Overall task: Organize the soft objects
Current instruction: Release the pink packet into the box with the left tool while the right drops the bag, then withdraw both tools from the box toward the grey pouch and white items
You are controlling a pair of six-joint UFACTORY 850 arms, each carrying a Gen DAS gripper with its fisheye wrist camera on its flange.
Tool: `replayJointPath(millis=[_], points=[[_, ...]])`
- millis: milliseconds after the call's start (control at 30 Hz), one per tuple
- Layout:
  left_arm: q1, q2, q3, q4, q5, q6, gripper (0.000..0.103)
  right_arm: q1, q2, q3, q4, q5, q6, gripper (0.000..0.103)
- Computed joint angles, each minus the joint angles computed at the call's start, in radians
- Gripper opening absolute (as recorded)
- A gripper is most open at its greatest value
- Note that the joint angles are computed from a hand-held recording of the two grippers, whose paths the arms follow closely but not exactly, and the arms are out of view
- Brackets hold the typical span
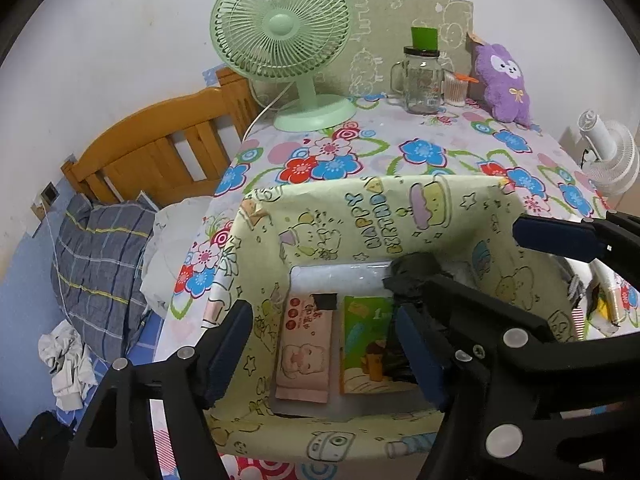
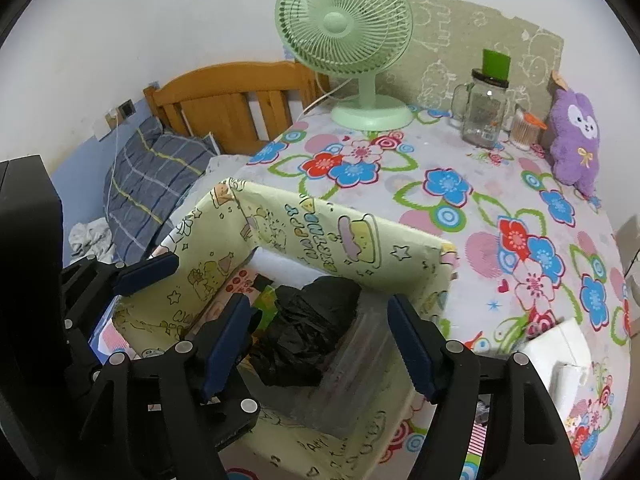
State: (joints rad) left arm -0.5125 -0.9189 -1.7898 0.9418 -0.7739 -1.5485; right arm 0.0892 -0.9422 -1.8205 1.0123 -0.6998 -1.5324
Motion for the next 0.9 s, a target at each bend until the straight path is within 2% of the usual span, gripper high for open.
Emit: replayJointPath(millis=[333, 900], points=[[-0.021, -0.004, -0.029, 0.038, -0.007, -0.022, 0.083, -0.027, 0.045, 0.056, 0.094, 0.042, -0.080, 0.080], [-0.068, -0.029, -0.110, 0.111, -0.033, -0.034, 0.090, -0.090, 0.100, 0.113, 0.228, 0.052, -0.167, 0.086]])
